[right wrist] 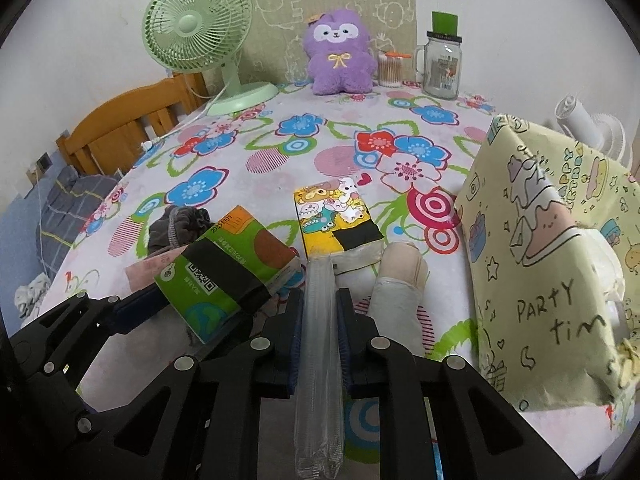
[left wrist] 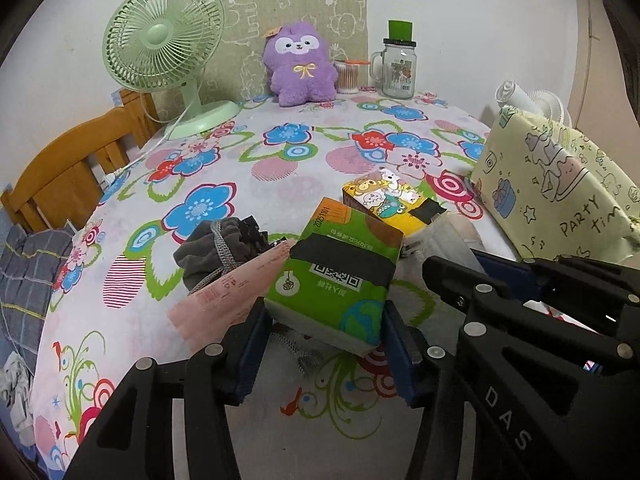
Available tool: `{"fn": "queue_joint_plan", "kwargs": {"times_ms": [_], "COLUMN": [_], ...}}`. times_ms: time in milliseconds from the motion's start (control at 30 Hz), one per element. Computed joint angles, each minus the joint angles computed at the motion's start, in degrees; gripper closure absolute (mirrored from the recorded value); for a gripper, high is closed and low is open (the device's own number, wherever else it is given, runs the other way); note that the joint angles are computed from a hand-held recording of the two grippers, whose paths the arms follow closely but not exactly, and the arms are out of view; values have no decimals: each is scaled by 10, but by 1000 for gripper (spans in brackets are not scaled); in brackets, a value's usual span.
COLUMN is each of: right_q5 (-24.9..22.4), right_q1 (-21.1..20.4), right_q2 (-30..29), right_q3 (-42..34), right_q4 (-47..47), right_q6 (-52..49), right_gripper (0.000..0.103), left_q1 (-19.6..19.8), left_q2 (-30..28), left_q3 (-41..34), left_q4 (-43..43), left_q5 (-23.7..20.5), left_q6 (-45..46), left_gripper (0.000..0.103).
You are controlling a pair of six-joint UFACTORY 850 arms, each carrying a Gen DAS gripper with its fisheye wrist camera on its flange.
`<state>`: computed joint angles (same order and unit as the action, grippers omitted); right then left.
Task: Organize soft objects
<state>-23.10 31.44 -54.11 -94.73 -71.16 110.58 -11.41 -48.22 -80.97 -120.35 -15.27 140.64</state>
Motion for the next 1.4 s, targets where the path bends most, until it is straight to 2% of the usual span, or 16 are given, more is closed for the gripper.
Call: {"fn": "queue_joint_plan", "kwargs": {"times_ms": [533,1400], "right_q5": [-38,-98], "right_q1": [23,49], "right_q2": [39,111], "right_q3": [39,103], "right_q4": [-73,-137], "right_q6": [71,135], "right_gripper": [84,84], "left_q1": [10,11], "left_q2": [51,127], "left_q3": [65,137], "left_q4": [-100,-158], "left_q5": [-45,-95], "left_q6": [98,147], "left_gripper": [48,48]}}
